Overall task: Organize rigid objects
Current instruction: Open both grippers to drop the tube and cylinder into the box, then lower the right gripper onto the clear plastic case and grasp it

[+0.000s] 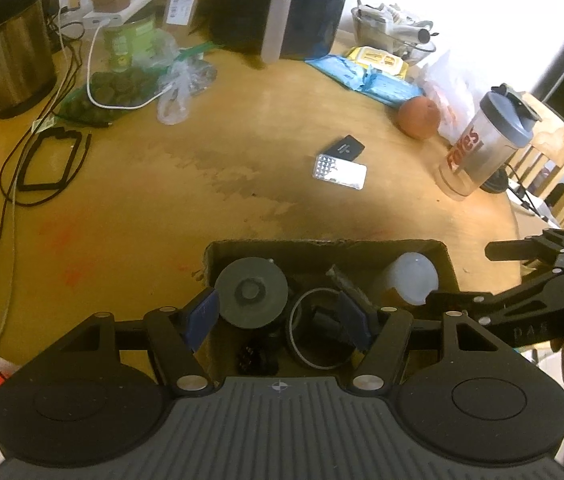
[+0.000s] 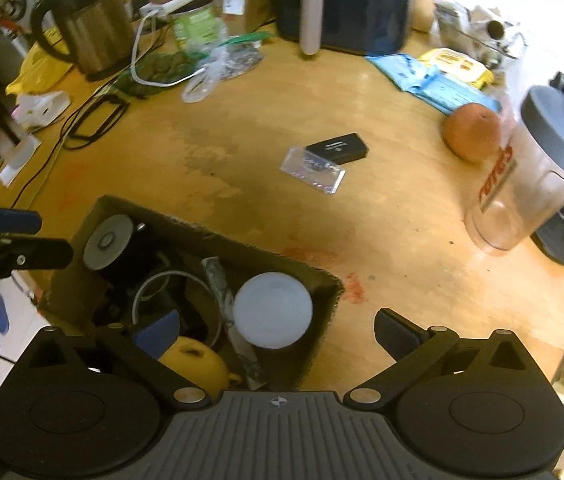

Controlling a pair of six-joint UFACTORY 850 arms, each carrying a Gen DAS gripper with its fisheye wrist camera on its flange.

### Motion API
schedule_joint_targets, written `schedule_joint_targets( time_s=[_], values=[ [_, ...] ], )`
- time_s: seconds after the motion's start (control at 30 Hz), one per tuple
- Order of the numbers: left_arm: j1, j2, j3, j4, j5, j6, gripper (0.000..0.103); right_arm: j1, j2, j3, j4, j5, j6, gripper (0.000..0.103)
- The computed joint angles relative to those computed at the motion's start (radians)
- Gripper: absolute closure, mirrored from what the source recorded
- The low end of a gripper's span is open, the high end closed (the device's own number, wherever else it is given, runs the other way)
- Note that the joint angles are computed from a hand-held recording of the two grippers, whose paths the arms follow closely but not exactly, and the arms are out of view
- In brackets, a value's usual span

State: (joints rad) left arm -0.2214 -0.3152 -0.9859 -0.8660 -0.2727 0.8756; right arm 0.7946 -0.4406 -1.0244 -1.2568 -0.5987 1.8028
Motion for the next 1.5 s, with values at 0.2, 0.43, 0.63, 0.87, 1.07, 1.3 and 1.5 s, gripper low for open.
schedule_joint_targets(
  time_s=[0.2,0.43,0.63,0.87,1.07,1.3,1.5],
  values=[
    [0.0,-0.022,-0.024,0.01,-0.014,0.008,0.038,0.005,-0.009,0.0,-0.041,-0.073,0.084,0.0],
    [0.005,-0.049,-0.055,0.008,-0.038,0.029,0.038,0.021,-0.039,0.001,-0.129,-0.191,0.195,0.0],
    [0.008,-0.073,-0.084,-0.002,-0.057,0.05,0.038,-0.004,-0.05,-0.02,-0.108,-0.171,0.189,0.0],
    [0.016,-0.102,-0.12,0.004,-0.082,0.053,0.038,-0.034,-0.086,-0.088,-0.051,-0.16,0.071,0.0],
    [0.026,-0.124,-0.149,0.015,-0.103,0.053,0.038,-0.06,-0.119,-0.147,-0.015,-0.135,0.011,0.0],
    [0.038,-0.145,-0.183,0.029,-0.114,0.04,0.038,-0.107,-0.121,-0.169,-0.041,-0.011,0.092,0.0],
    [0.052,-0.16,-0.203,0.044,-0.119,0.015,0.038,-0.135,-0.149,-0.204,-0.033,0.039,0.116,0.0]
  ],
)
